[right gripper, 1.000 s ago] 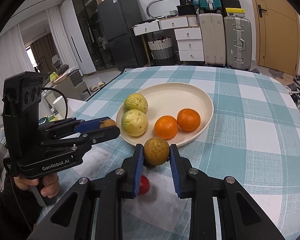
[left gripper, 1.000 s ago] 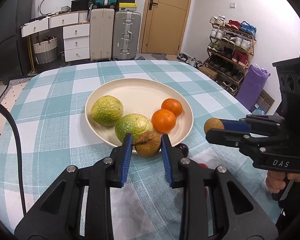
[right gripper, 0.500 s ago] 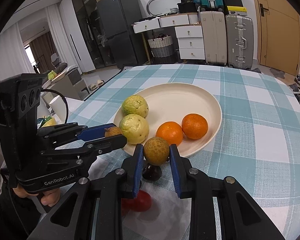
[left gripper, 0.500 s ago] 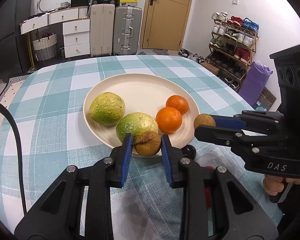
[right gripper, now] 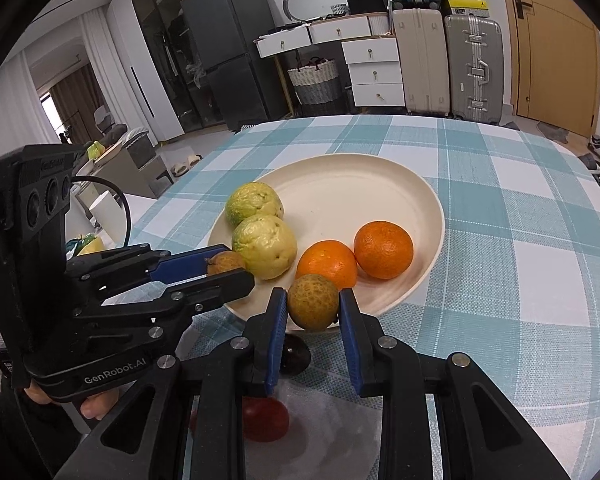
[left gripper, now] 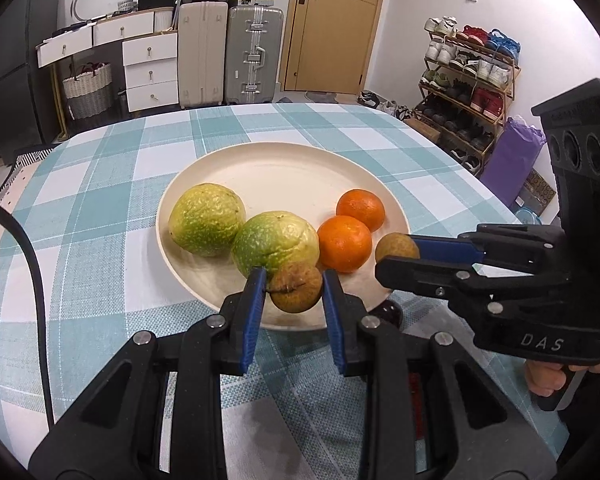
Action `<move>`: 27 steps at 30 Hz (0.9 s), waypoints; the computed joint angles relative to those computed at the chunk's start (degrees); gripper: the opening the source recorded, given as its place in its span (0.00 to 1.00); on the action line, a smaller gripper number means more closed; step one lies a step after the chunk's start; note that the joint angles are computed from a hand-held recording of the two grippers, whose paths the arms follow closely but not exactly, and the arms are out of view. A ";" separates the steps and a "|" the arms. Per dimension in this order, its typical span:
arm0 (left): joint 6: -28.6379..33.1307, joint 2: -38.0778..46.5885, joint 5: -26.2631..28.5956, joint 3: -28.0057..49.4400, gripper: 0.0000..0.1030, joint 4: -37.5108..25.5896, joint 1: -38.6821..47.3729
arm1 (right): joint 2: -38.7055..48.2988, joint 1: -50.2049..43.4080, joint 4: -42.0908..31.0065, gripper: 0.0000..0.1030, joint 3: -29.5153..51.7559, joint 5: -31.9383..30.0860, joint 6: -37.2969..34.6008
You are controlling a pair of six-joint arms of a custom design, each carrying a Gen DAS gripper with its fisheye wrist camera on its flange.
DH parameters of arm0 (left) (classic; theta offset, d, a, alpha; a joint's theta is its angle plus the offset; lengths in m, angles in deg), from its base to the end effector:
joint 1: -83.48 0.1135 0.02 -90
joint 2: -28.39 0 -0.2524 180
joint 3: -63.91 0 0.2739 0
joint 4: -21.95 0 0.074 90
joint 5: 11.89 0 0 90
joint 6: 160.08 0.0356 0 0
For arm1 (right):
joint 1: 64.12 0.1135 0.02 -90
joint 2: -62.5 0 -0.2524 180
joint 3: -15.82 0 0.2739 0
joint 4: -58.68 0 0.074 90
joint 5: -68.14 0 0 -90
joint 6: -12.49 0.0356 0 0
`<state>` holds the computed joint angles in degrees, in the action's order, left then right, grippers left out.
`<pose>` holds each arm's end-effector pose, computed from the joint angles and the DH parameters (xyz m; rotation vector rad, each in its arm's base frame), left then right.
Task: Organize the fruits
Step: 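Lift and carry both brown fruits over the plate with both grippers, then lower the pear onto the plate and open the left gripper while the right releases its fruit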
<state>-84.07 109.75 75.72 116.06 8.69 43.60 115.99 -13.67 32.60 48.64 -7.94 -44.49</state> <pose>0.2327 -0.1925 0.1554 0.5054 2.2951 -0.4250 0.1343 0.1491 0.1406 -0.2481 2.3825 0.4134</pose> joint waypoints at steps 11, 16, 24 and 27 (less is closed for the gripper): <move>-2.18 3.00 2.02 2.18 0.25 -0.50 2.93 | 5.94 -0.87 2.58 0.26 2.26 -1.86 -1.70; -2.29 2.74 2.54 1.54 0.25 0.51 3.80 | 8.48 -1.07 3.71 0.26 3.22 -2.82 -2.37; -2.54 2.03 2.59 0.79 0.25 0.77 4.39 | 11.48 -2.74 4.44 0.26 4.38 -2.45 -4.00; -2.11 2.36 2.34 1.20 0.25 0.44 4.11 | 11.91 -3.83 4.70 0.26 4.48 -2.90 -4.61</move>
